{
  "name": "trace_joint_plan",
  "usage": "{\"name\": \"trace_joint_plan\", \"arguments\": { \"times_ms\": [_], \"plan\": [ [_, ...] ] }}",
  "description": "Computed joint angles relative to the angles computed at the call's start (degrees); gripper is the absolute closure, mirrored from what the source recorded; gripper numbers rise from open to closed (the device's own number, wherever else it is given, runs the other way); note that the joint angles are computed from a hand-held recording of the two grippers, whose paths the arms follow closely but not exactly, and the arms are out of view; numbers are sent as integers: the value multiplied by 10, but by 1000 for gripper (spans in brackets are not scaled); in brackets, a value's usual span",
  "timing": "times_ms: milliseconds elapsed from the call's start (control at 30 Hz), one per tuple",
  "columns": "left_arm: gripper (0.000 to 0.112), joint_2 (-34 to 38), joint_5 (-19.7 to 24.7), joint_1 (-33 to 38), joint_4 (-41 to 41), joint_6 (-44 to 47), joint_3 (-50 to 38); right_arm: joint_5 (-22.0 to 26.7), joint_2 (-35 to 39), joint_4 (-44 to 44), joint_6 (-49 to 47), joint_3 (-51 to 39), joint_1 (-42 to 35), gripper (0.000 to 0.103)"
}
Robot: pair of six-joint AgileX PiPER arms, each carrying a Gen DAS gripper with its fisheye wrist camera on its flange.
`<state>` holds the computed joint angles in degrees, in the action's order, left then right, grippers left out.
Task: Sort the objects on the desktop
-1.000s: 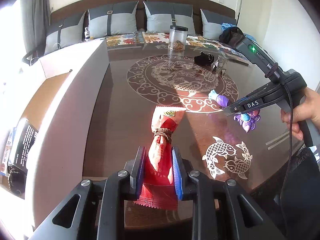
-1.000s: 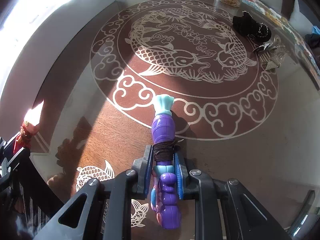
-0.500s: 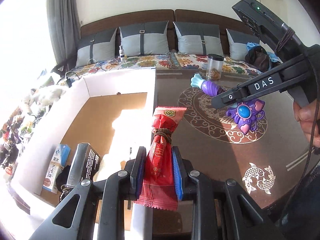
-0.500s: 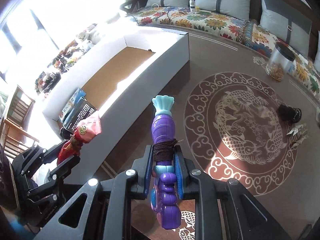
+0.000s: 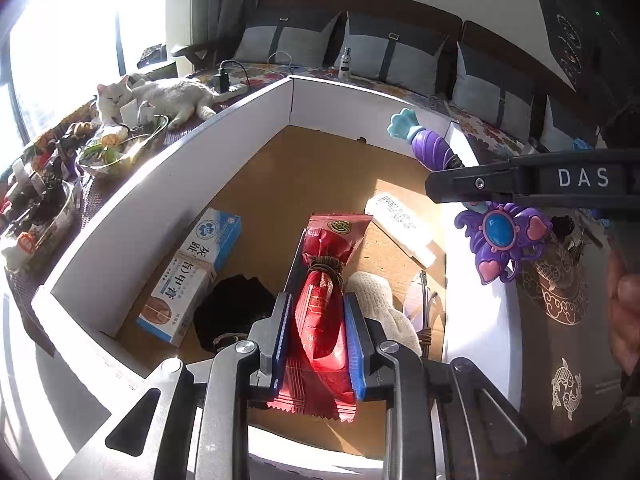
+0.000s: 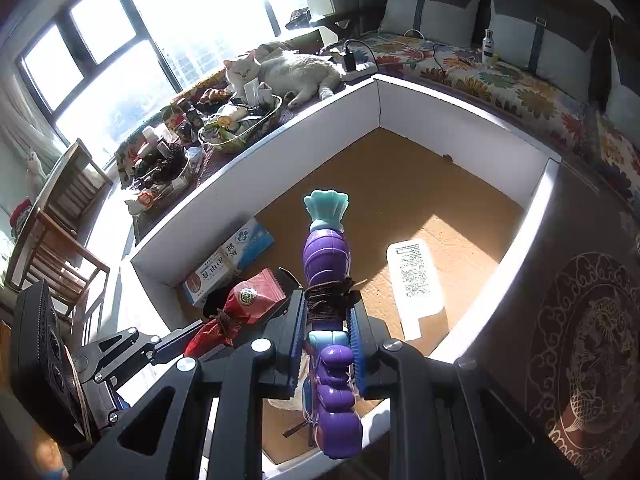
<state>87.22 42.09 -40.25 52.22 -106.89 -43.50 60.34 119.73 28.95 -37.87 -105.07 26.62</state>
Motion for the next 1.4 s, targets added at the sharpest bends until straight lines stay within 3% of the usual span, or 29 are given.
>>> {"name": "trace_joint_plan", "arguments": {
  "times_ms": [67, 100, 133, 167, 200, 233, 267, 333, 467, 533, 633, 733, 933, 1067, 1233, 1333, 1400],
  "plan": [
    [81, 8, -38, 23, -24, 13, 9, -10, 17, -19, 17, 1, 14, 81],
    [81, 16, -30, 18, -23, 8, 6, -2, 31, -25, 25, -8, 16, 79],
    [71, 23, -18, 5, -23, 6, 0, 11, 44, -30, 35, -18, 16, 68],
    [53, 29, -12, -2, -22, 8, -9, 16, 53, -31, 41, -22, 14, 52],
    [42, 35, -1, -12, -20, 9, -19, 8, 48, -21, 35, -8, 8, 45],
    [24, 43, 24, -29, -17, 4, -35, -9, 33, -1, 16, 19, -2, 38],
    [15, 49, 57, -49, -12, -6, -50, -28, 13, 23, -9, 49, -13, 37],
    [15, 61, 97, -79, -1, -24, -70, -66, -34, 71, -71, 113, -41, 33],
    [15, 73, 125, -133, 21, -63, -97, -172, -159, 216, -294, 294, -139, 5],
    [15, 84, 135, -165, 39, -87, -115, -210, -196, 285, -409, 371, -207, 1],
    [15, 109, 127, -203, 61, -90, -160, -266, -190, 347, -549, 443, -312, 1],
    [14, 153, 106, -230, 64, -55, -235, -316, -134, 302, -575, 437, -408, 1],
    [14, 310, 18, -218, -58, 121, -443, -314, -43, 283, -579, 358, -569, 1],
    [14, 431, 31, -200, -180, 264, -590, -292, -19, 335, -617, 334, -632, 1],
    [14, 557, 117, -183, -247, 370, -772, -261, -19, 361, -608, 324, -660, 1],
    [14, 631, 195, -175, -252, 410, -909, -270, -28, 417, -677, 342, -656, 1],
    [14, 688, 252, -167, -259, 447, -1024, -271, -23, 404, -676, 338, -652, 1]
  ]
}}
